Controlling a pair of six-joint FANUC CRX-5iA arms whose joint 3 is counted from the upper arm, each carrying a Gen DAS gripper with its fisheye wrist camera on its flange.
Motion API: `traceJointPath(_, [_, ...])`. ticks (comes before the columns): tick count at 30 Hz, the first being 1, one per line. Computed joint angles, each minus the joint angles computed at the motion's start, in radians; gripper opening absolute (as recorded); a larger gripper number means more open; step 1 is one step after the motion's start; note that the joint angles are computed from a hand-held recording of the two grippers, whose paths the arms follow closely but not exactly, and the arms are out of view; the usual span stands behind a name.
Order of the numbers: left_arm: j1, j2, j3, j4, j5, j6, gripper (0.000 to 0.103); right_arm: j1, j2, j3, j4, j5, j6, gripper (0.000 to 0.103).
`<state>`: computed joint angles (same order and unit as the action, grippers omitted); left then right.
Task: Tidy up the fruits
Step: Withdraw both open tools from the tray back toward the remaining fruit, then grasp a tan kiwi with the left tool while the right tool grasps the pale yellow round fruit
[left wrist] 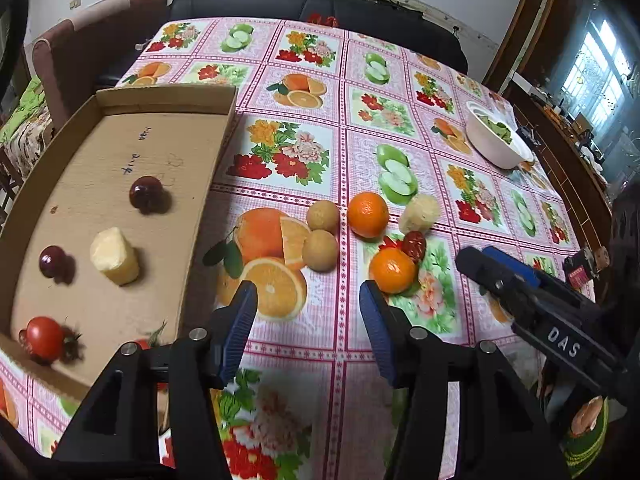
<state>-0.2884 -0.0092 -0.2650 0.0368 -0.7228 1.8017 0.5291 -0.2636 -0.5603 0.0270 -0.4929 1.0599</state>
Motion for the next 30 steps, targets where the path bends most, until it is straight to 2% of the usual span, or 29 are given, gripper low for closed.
traceJointPath(4, [0.011, 0.032, 0.011, 0.026, 0.006, -0.027, 0.052, -0.017, 0.088, 0.071, -0.047, 0.001, 0.05, 0.05])
traceJointPath(10, [0.015, 0.091, 0.05, 0.027, 0.003, -0.039, 0.052, -0.013, 0.182, 0.12, 0.022, 0.017, 0.006, 0.05])
traceJointPath(12, [0.017, 0.107, 0.06, 0.027, 0.003, -0.04, 0.052, -0.021, 0.208, 0.144, 0.004, 0.006, 0.029, 0.05])
traceJointPath(14, [0.009, 0.118, 0.076, -0.003, 0.001, -0.024, 0.052, -0.027, 0.221, 0.156, -0.008, 0.004, 0.041, 0.048])
traceJointPath(16, [0.008, 0.126, 0.082, 0.004, 0.005, -0.04, 0.052, -0.032, 0.232, 0.165, -0.017, -0.001, 0.052, 0.041])
traceJointPath(20, [-0.004, 0.153, 0.109, -0.011, -0.003, -0.043, 0.052, -0.045, 0.252, 0.189, -0.067, -0.012, 0.1, 0.04])
traceJointPath(22, [-0.014, 0.165, 0.12, -0.033, -0.006, -0.033, 0.051, -0.039, 0.257, 0.183, -0.04, -0.003, 0.084, 0.04])
traceJointPath(25, [-0.038, 0.171, 0.138, -0.104, 0.004, 0.005, 0.039, -0.033, 0.26, 0.173, -0.008, 0.013, 0.057, 0.039])
traceJointPath(27, [-0.027, 0.165, 0.117, -0.073, 0.033, -0.019, 0.022, -0.036, 0.264, 0.176, -0.008, 0.018, 0.057, 0.038])
traceJointPath(30, [-0.01, 0.153, 0.091, -0.024, 0.052, -0.054, 0.022, -0.037, 0.26, 0.17, 0.006, 0.022, 0.038, 0.037])
